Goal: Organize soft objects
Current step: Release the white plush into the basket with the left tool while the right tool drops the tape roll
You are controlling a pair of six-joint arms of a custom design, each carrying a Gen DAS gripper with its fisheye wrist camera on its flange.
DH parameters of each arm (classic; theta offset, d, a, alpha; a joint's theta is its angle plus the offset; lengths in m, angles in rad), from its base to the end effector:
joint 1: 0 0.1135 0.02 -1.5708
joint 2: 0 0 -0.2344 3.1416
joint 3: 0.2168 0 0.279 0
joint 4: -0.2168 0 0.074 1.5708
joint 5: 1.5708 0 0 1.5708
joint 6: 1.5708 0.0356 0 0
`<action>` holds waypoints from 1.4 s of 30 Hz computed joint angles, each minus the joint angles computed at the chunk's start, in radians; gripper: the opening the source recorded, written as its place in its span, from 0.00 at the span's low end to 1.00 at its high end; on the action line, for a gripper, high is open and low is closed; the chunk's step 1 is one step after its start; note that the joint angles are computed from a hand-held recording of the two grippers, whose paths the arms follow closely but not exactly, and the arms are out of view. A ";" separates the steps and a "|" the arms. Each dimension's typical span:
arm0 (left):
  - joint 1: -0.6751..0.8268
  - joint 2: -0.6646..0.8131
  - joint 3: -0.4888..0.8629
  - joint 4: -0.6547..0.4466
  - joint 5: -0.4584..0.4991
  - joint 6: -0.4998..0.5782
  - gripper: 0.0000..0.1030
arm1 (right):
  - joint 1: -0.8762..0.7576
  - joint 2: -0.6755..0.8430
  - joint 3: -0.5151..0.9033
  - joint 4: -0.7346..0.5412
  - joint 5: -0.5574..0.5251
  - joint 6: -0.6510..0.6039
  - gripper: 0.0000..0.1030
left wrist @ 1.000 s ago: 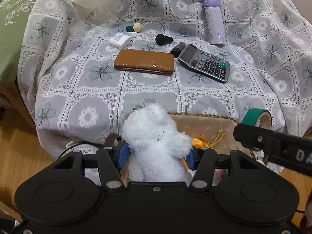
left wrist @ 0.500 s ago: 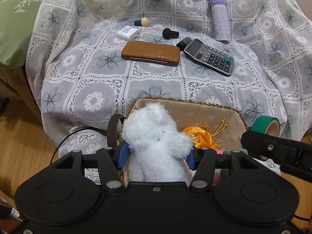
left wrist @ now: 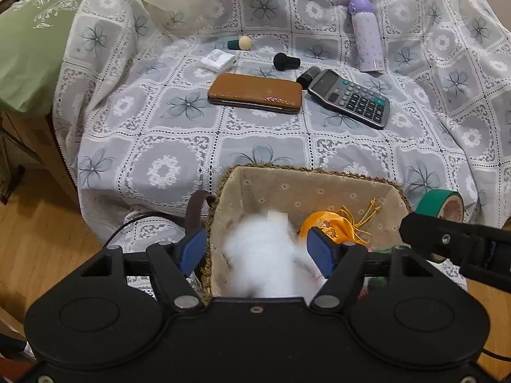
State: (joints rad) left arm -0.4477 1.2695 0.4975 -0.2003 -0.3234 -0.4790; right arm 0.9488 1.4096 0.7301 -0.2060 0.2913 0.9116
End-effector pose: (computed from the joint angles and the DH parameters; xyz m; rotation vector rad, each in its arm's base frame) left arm 0.2287 -0.0973 0.1013 -0.1628 2.4656 0.0198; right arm 0.1834 0.2382 0.1366 0.0831 2.4655 0.4886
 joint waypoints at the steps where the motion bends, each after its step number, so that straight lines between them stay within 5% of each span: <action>1: -0.001 -0.003 -0.001 -0.002 -0.003 0.000 0.64 | 0.000 0.001 0.001 0.000 -0.001 -0.001 0.47; 13: -0.044 -0.028 -0.010 -0.023 -0.081 -0.010 0.73 | 0.002 0.025 0.025 -0.008 -0.002 -0.029 0.52; 42: -0.053 -0.018 -0.005 -0.035 -0.079 -0.017 0.78 | 0.009 0.005 0.011 -0.031 0.039 0.013 0.52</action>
